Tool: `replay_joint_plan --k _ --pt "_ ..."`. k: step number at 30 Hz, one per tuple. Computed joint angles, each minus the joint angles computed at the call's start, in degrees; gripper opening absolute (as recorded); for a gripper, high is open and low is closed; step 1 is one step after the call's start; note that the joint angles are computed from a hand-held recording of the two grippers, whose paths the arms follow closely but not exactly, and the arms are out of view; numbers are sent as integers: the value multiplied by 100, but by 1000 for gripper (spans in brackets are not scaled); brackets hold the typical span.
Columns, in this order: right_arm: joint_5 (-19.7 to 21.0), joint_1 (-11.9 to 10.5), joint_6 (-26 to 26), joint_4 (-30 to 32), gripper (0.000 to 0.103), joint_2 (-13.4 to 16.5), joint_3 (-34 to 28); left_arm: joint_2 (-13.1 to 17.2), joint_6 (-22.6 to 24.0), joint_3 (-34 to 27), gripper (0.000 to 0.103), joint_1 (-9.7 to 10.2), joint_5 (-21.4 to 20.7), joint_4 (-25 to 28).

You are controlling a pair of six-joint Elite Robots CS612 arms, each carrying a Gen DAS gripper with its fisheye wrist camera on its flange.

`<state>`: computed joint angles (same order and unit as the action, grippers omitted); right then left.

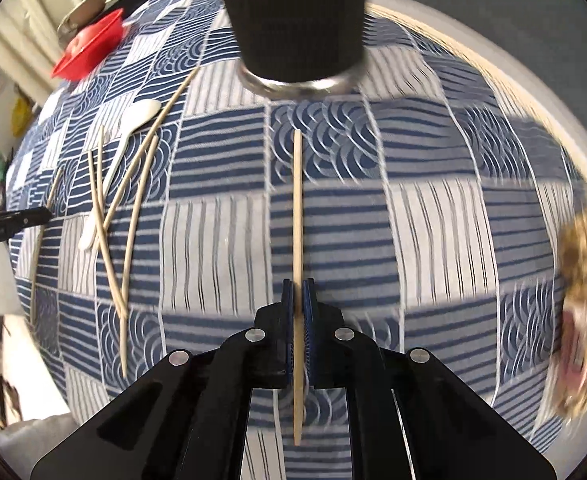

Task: Organize utensils
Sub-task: 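Lift both chopsticks upright and carry them toward the black holder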

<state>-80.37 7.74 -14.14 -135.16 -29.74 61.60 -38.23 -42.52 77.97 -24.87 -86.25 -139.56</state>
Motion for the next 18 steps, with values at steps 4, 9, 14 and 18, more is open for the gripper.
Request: replay_joint_plan --k 4,9,14,18 --pt "106 -124 413 -445 5 -263 549 -42 243 -20 5 55 121 139" --pt "95 -215 870 -827 5 -462 968 -73 621 -153 5 59 328 361" --pt "-88 -256 1264 -1164 5 -602 1300 -38 1007 -367 5 65 547 623" --pt "-152 -275 1502 -1542 5 -727 1602 -14 1276 -457 5 71 553 655"
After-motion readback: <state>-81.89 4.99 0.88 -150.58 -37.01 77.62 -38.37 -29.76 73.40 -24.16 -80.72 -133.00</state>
